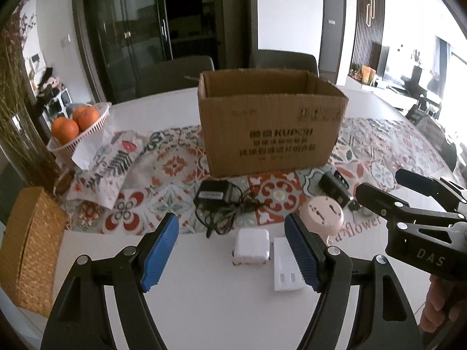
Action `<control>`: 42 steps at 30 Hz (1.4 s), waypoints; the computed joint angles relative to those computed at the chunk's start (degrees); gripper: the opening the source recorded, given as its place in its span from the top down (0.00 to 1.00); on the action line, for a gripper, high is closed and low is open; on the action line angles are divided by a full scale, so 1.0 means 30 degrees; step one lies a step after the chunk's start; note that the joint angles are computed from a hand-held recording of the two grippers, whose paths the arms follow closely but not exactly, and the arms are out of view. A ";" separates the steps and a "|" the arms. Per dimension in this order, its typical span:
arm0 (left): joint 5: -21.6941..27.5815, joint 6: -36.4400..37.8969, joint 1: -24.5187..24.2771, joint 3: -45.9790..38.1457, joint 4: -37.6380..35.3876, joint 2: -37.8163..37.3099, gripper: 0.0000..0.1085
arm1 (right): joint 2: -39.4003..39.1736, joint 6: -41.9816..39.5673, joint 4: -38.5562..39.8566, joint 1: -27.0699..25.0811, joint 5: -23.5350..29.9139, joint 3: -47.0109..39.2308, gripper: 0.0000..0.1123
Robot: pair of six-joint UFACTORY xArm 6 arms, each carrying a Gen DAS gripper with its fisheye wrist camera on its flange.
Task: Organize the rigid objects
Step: 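Move both tools back toward the remaining objects on the table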
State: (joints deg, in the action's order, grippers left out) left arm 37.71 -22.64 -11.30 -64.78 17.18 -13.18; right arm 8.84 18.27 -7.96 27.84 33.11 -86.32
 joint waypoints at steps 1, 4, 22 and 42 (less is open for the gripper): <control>-0.0038 0.0067 0.0002 0.0177 -0.0129 -0.0016 0.31 | -0.0010 -0.0045 0.0048 0.0005 0.0032 0.0086 0.28; -0.0057 0.0175 -0.0016 0.0454 -0.0413 0.0003 0.31 | -0.0038 -0.0202 0.0203 0.0011 0.0081 0.0400 0.28; -0.0135 0.1555 0.0065 0.1305 -0.2518 0.0816 0.31 | 0.0507 -0.0964 0.1025 -0.0066 0.0403 0.1156 0.28; -0.0236 0.3276 0.0476 0.0474 -0.4914 0.2761 0.32 | 0.2799 -0.2824 0.3176 -0.0352 0.1629 -0.0765 0.28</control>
State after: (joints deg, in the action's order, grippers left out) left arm 37.01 -12.81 -9.87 -63.36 2.44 -4.90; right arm 17.24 9.80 1.57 26.79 38.00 -88.61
